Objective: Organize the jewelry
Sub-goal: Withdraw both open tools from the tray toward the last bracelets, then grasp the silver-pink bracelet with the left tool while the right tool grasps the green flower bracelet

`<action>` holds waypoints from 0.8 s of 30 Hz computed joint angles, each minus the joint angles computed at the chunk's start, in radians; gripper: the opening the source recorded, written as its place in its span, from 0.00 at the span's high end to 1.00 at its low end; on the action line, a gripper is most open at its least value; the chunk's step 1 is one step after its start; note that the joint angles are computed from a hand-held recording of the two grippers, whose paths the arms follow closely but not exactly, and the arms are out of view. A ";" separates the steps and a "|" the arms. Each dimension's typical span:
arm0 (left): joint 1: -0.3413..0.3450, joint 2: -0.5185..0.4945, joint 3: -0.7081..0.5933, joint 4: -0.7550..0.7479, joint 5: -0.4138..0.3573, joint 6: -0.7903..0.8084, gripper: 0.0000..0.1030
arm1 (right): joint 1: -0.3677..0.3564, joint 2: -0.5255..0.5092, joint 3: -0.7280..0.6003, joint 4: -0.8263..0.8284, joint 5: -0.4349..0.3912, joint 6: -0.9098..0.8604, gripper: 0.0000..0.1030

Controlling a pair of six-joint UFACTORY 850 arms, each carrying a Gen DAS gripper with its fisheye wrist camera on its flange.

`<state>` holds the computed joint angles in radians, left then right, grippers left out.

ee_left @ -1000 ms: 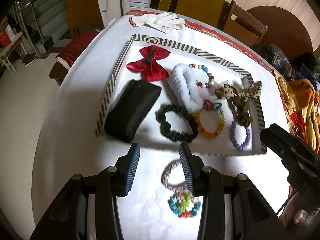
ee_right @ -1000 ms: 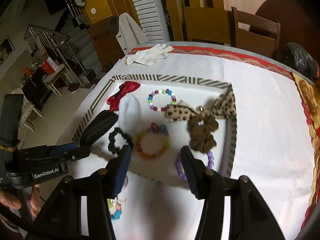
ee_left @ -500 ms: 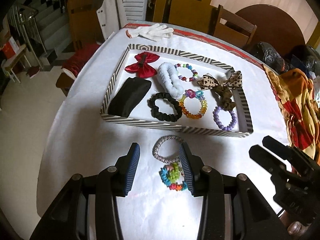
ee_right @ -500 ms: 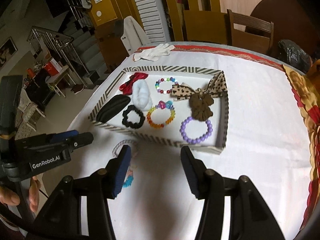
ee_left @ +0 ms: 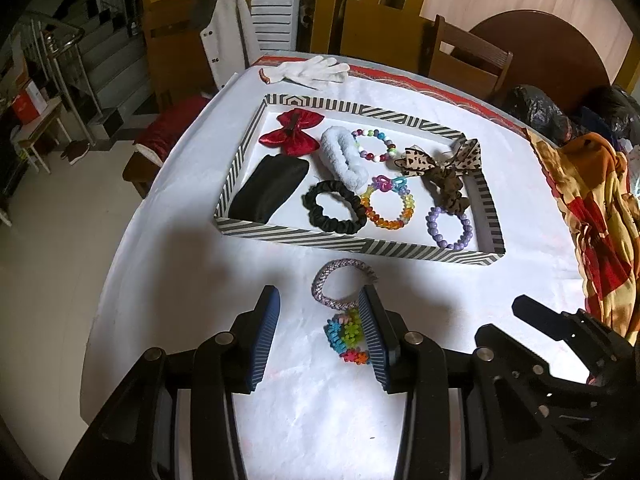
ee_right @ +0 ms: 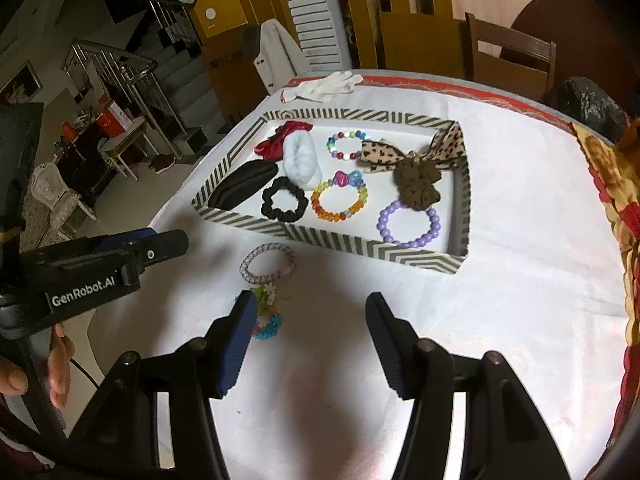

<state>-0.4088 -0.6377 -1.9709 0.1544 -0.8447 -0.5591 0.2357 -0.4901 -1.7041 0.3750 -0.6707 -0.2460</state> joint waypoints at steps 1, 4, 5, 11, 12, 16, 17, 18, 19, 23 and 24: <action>0.004 -0.001 0.001 -0.011 -0.001 0.001 0.54 | 0.001 -0.005 0.000 0.001 -0.001 -0.003 0.43; 0.024 -0.007 0.007 -0.054 -0.010 -0.001 0.54 | 0.007 -0.031 -0.006 -0.005 -0.006 0.001 0.43; 0.031 -0.009 0.011 -0.062 -0.016 -0.007 0.54 | 0.010 -0.045 -0.013 -0.009 -0.015 0.005 0.43; 0.075 -0.034 0.030 -0.138 -0.035 -0.005 0.54 | 0.033 -0.121 -0.054 -0.008 -0.053 -0.015 0.44; 0.079 -0.041 0.028 -0.152 -0.035 0.005 0.54 | 0.037 -0.128 -0.058 -0.005 -0.056 -0.020 0.45; 0.083 -0.074 -0.004 -0.180 -0.050 0.036 0.54 | 0.061 -0.165 -0.090 -0.051 -0.066 -0.015 0.59; 0.083 -0.085 -0.016 -0.189 -0.056 0.048 0.54 | 0.068 -0.175 -0.098 -0.076 -0.070 -0.002 0.64; 0.083 -0.097 -0.030 -0.194 -0.062 0.057 0.54 | 0.071 -0.181 -0.103 -0.091 -0.076 0.005 0.65; 0.084 -0.104 -0.039 -0.198 -0.066 0.065 0.54 | 0.075 -0.173 -0.090 -0.095 -0.050 -0.004 0.67; 0.082 -0.142 -0.088 -0.214 -0.089 0.099 0.54 | 0.091 -0.163 -0.074 -0.186 -0.029 0.020 0.78; 0.079 -0.155 -0.105 -0.213 -0.099 0.107 0.54 | 0.091 -0.159 -0.069 -0.203 -0.028 0.027 0.79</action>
